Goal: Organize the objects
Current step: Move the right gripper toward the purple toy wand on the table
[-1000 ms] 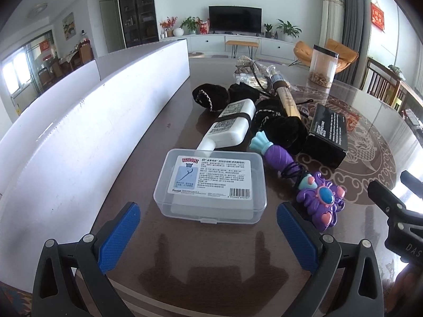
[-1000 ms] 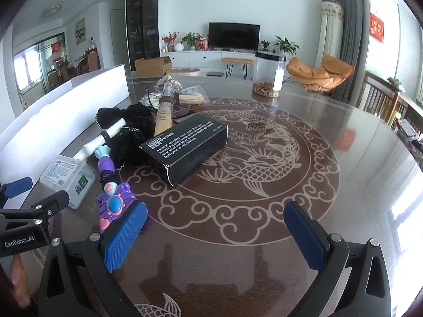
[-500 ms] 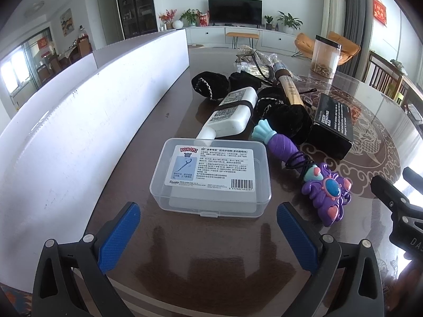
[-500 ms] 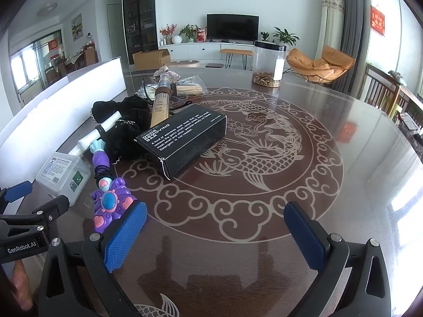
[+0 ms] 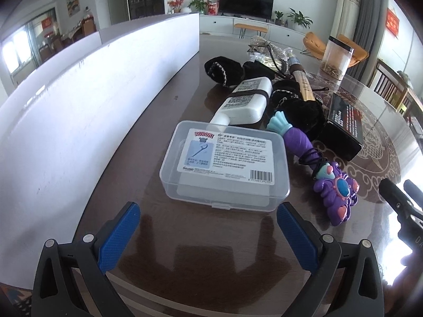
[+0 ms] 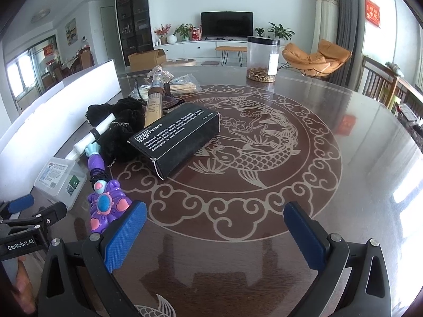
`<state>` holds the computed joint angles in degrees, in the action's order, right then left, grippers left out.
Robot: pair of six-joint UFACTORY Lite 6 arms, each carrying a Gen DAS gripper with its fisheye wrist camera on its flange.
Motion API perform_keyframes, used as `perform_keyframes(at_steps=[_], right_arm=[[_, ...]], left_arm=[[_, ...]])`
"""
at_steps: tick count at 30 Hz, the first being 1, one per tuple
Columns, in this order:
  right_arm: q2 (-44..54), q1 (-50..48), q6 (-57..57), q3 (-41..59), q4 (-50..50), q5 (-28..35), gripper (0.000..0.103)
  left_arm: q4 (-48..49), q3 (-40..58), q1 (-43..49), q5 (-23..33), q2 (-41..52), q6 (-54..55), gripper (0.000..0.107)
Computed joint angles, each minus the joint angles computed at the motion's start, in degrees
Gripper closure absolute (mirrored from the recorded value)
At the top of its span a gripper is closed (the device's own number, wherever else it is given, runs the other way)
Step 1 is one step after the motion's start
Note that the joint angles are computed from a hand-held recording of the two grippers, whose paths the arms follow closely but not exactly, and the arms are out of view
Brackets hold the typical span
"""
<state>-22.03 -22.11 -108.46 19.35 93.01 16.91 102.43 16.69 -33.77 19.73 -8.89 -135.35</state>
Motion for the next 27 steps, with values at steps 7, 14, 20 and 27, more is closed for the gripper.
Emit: perform_keyframes(at_steps=[7, 14, 20, 27], right_arm=[[1.78, -1.36, 1.70, 0.89, -2.57, 2.19, 0.000], [0.90, -0.41, 1.40, 0.36, -5.70, 5.93, 0.000], [10.72, 6.33, 14.69, 10.81, -20.34, 12.65, 0.000], [25.92, 20.03, 33.44, 24.55, -38.41, 7.37, 0.013]], left_arm=[[1.78, 0.73, 1.91, -1.65, 1.81, -2.04, 0.004], [0.32, 0.60, 1.77, -1.36, 1.67, -1.04, 0.004], [-1.01, 1.45, 1.01, -0.50, 3.06, 0.19, 0.004], [-3.72, 1.87, 0.57, 0.01, 3.45, 2.86, 0.004]])
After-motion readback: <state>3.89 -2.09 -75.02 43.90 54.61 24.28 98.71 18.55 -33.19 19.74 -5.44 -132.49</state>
